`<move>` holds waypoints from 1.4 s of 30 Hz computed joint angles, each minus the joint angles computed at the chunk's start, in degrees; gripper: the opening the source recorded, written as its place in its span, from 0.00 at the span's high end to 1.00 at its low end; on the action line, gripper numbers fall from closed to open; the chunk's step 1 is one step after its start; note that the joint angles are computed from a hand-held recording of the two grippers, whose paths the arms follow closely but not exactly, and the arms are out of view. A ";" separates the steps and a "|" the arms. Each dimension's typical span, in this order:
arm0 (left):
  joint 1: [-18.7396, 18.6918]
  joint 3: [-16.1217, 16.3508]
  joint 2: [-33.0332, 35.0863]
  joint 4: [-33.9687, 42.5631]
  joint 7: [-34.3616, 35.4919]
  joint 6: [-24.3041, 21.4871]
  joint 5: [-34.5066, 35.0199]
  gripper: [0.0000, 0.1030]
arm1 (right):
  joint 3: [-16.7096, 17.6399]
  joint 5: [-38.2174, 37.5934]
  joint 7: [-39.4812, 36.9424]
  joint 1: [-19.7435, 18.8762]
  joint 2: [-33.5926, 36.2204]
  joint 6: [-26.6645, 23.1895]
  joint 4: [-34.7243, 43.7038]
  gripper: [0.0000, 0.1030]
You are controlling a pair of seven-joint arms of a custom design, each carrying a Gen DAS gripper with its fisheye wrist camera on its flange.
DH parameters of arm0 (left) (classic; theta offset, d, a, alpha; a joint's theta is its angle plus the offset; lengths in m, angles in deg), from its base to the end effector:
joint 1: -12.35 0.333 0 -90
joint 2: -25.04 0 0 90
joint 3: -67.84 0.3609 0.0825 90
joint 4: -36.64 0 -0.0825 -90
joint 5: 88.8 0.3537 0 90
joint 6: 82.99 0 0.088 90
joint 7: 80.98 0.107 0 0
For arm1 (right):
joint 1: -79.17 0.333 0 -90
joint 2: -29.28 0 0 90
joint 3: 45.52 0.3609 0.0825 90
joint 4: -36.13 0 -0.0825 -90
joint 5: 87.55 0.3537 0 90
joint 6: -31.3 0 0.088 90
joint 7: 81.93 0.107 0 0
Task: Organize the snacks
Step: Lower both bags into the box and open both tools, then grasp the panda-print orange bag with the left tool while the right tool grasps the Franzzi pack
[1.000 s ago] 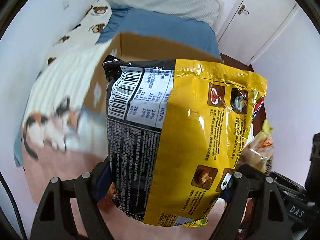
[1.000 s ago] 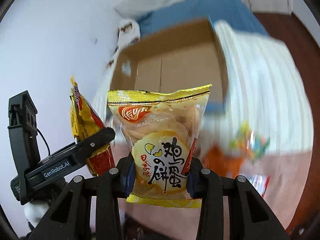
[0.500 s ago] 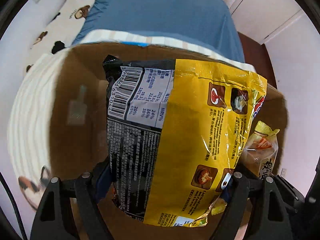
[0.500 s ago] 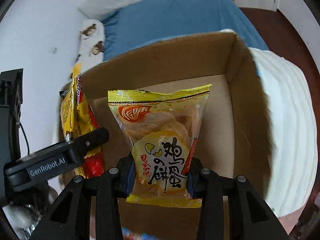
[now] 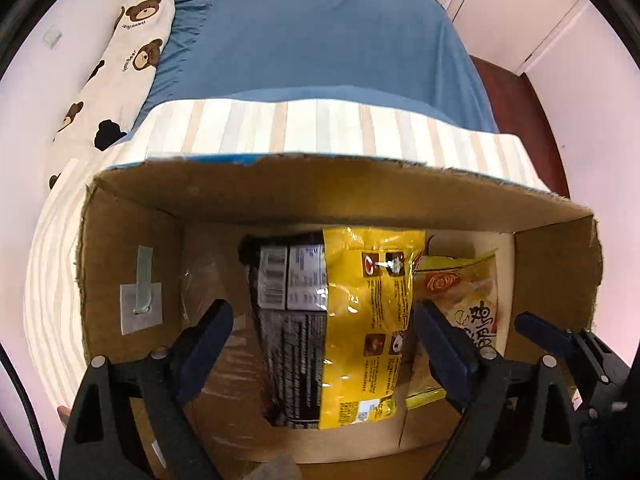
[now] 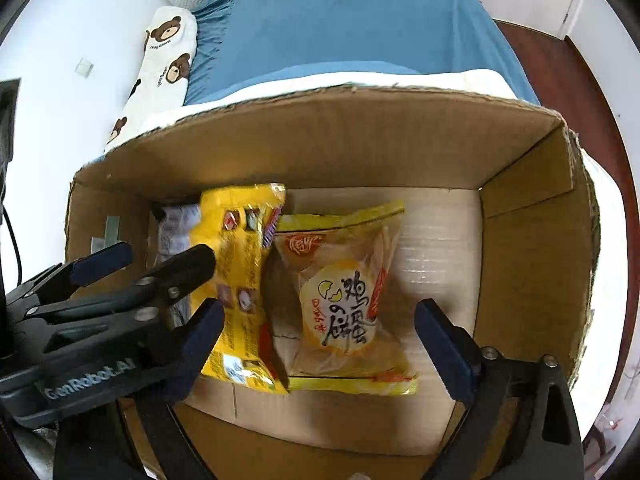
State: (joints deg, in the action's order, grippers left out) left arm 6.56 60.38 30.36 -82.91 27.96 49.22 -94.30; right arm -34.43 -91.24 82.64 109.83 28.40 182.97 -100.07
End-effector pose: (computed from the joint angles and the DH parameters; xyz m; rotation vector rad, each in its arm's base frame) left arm 0.5391 -0.1271 0.4558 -1.5788 2.6632 -0.2339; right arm 0.3709 0.3337 0.4235 -1.4316 2.4696 0.0353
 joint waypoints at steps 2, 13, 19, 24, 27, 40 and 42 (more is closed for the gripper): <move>0.10 0.11 -0.64 -0.48 -0.29 0.69 0.14 0.10 | -0.04 -0.38 1.13 -0.08 -0.83 0.75 -1.02 0.05; 3.01 0.51 -10.32 -7.95 6.90 2.59 -7.38 0.10 | 3.28 -10.25 15.62 3.01 -8.01 -5.63 -1.60 0.05; 4.85 0.68 -19.82 -14.36 11.94 5.74 -10.60 0.10 | 5.58 -15.75 21.91 5.56 -11.11 -13.17 1.09 0.05; 6.33 1.67 -27.20 -17.83 15.98 4.05 -14.29 0.10 | 7.94 -18.12 25.78 8.23 -13.65 -19.64 3.56 0.05; 7.28 2.46 -31.23 -19.48 18.01 2.71 -16.36 0.10 | 9.53 -19.48 28.52 9.76 -14.57 -22.97 5.22 0.05; 12.59 4.51 -40.21 -23.91 23.11 -5.08 -18.19 0.10 | 12.69 -21.32 39.30 14.94 -15.09 -25.45 7.17 0.05; 13.68 4.93 -40.93 -25.27 24.10 -5.94 -17.57 0.10 | 12.78 -20.43 41.43 15.80 -15.22 -22.78 5.61 0.05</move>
